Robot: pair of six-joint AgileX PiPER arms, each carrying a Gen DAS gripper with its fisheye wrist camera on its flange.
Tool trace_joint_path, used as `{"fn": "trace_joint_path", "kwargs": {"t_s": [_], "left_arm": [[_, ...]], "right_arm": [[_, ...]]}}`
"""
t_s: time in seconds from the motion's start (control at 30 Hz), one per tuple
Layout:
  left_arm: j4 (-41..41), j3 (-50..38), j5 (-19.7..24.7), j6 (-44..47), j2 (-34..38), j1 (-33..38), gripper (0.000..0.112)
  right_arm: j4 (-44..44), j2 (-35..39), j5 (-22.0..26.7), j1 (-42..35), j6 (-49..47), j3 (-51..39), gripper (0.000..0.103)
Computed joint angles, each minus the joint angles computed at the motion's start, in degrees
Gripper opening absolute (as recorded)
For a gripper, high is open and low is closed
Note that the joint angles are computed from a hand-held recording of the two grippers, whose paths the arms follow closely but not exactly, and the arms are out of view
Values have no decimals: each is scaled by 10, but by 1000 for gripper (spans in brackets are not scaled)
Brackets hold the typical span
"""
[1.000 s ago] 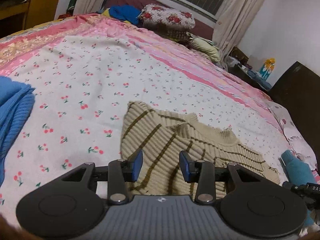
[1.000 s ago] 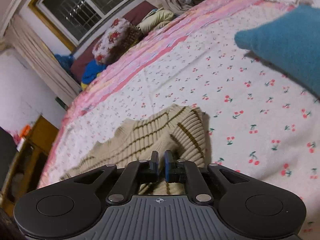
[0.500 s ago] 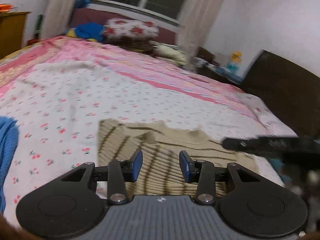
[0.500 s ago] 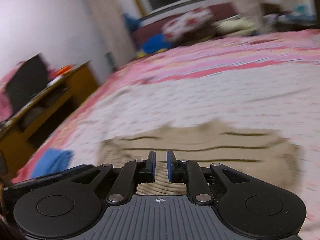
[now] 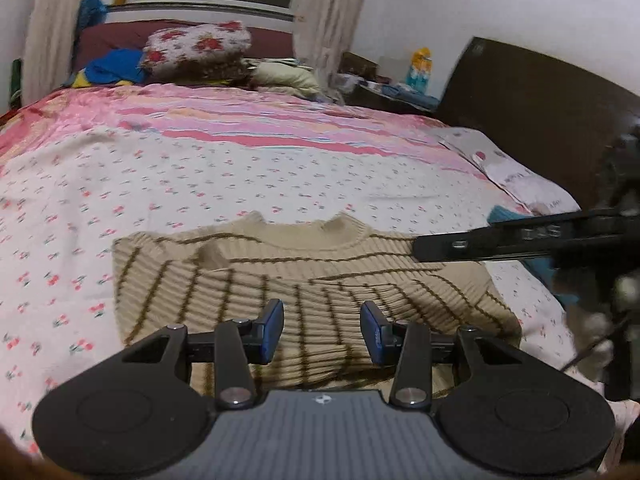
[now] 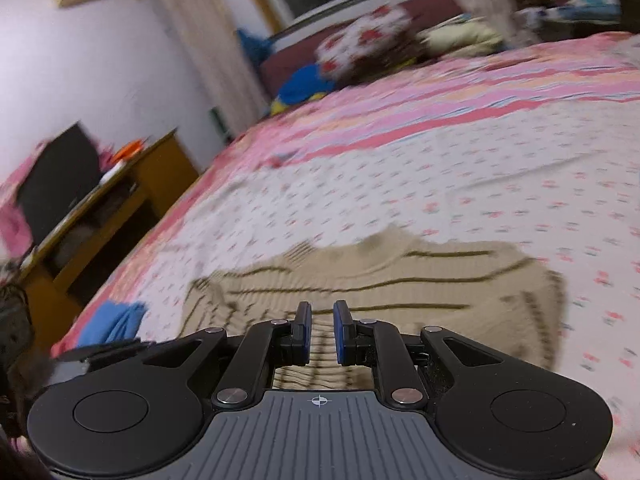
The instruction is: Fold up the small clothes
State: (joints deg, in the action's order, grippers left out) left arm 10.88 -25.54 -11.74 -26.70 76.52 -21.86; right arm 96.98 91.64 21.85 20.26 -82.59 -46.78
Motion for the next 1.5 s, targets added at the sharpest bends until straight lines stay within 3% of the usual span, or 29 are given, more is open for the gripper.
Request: {"fn": "trace_joint_path", "kwargs": {"t_s": [0.1,0.2,0.3,0.43,0.63,0.77,0.97,1.1,1.27,1.33,1.4,1.5], "left_arm": [[-34,34,-14,5,-21,8,47],[-101,76,-41,41,-40,2,47],[-68,99,-75,-7,-30,11,47],[18,114,-100,-83,-16,38,47],[99,126,-138,-156,6,66,47],[95,128,-132,-152,-5,64,47],[56,130,-145,-127,-5,56,47],[35,127,-131,-112,-16,54,47],[79,136,-143,-142,-25,81,47],[94,138,-151,-152,-19,87,47],[115,136,-154,-167,-14,96,47],[126,137,-155,-175,-17,101,47]], "right_arm": [[-111,81,93,-5,99,-92,14],[-160,171,184,1,150,-194,15],[-198,244,221,20,204,-284,22],[-307,295,268,43,279,-365,22],[-377,283,358,45,258,-394,22],[-410,278,286,66,295,-396,27],[-340,222,238,50,214,-311,27],[-285,235,220,69,188,-324,27],[-384,229,88,132,238,-321,27],[-376,226,85,128,221,-311,27],[-432,232,87,134,264,-322,27],[-521,235,82,150,334,-332,16]]}}
